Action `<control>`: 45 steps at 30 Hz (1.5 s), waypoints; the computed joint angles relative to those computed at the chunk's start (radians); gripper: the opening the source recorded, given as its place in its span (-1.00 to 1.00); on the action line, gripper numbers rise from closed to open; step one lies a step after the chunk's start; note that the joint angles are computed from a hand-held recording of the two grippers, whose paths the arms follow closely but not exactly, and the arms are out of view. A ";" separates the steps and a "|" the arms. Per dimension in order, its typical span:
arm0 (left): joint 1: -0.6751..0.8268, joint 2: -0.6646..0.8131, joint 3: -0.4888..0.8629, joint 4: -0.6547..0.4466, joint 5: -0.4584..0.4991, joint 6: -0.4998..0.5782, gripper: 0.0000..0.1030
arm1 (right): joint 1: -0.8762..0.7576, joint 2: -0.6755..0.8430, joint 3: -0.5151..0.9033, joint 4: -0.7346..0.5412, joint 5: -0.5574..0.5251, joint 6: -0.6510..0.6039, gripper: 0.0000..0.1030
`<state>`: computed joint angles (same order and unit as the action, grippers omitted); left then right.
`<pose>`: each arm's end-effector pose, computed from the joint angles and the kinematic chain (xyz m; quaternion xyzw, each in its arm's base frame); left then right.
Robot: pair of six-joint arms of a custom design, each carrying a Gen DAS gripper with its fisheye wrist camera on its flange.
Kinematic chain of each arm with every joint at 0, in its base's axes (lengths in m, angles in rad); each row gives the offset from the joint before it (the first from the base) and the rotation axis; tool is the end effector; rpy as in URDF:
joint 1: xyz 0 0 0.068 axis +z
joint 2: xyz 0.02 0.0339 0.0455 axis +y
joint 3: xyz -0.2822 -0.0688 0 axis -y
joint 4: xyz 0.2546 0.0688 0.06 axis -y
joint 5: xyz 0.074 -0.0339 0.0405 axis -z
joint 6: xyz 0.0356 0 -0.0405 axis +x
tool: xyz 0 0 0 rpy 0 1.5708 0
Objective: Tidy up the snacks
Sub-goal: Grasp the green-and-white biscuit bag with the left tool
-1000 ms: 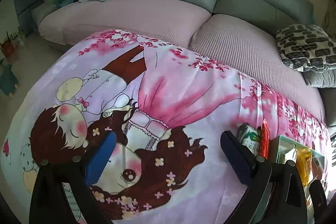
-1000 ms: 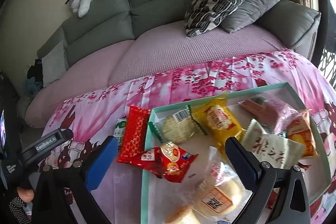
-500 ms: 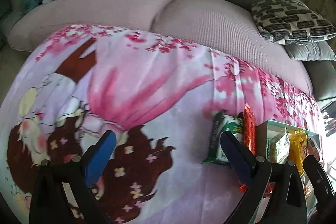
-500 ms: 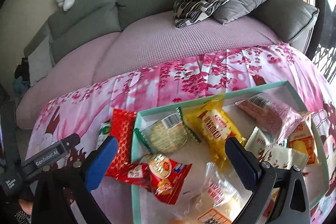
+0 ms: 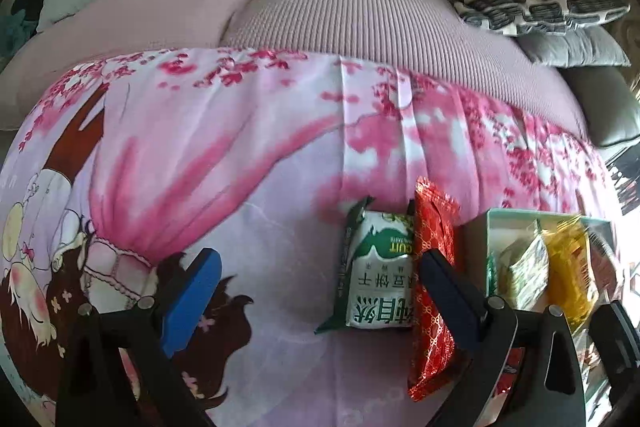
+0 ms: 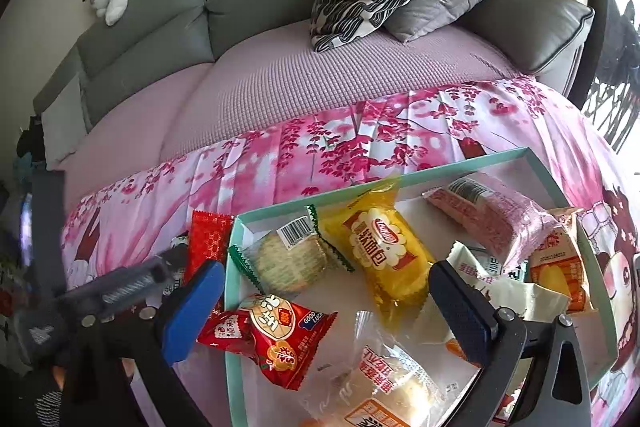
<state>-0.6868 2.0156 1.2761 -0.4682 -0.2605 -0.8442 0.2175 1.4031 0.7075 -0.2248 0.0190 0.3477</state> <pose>0.3217 -0.2519 0.1397 -0.1000 0.9704 -0.0319 0.2176 0.2669 0.0583 0.1874 0.0647 0.9453 0.0804 0.3093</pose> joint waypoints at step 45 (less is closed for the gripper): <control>0.098 0.023 0.009 -0.040 0.025 0.017 0.80 | -0.041 0.012 -0.005 -0.023 -0.052 0.022 1.00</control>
<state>-0.5890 2.0391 1.2851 -0.5086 -0.2353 -0.8277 0.1763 1.4155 0.7025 -0.2474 -0.0332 0.3694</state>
